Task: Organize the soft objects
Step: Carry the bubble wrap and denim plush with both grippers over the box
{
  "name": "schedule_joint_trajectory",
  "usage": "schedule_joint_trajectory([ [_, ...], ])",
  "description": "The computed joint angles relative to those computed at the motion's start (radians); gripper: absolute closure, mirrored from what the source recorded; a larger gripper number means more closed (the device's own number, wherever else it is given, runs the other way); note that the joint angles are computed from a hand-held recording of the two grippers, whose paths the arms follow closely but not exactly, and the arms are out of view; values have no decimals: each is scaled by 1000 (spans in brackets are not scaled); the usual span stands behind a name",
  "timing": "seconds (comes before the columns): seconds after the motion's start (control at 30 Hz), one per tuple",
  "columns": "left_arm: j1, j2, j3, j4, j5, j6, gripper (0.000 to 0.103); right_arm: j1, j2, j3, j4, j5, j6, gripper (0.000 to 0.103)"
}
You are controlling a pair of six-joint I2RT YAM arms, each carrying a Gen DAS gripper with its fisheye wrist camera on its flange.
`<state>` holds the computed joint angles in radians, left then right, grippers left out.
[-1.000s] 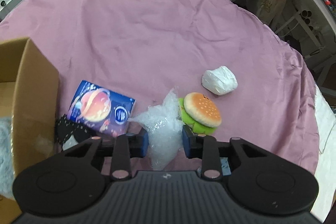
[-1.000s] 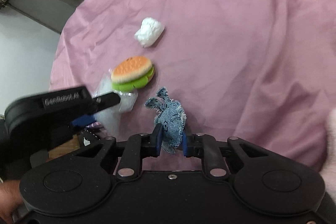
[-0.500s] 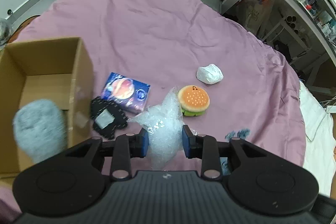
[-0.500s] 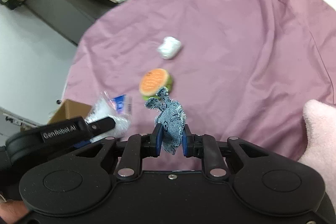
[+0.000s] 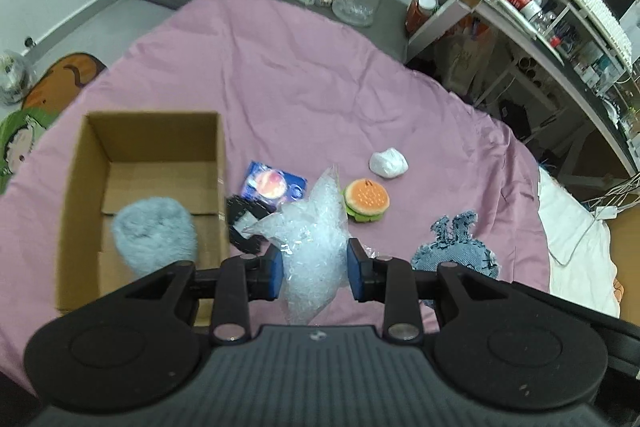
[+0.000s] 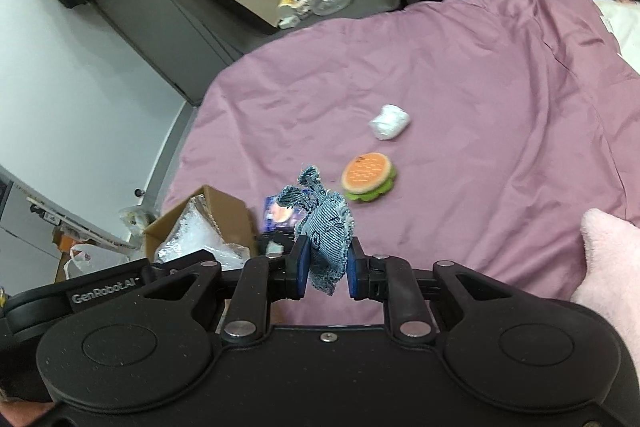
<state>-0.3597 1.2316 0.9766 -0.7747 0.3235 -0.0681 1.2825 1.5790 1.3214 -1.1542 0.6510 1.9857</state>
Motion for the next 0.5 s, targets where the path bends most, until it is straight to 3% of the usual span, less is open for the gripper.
schedule_joint_trajectory([
  [0.5, 331, -34, 103, -188, 140, 267, 72, 13, 179, 265, -15, 18, -95, 84],
])
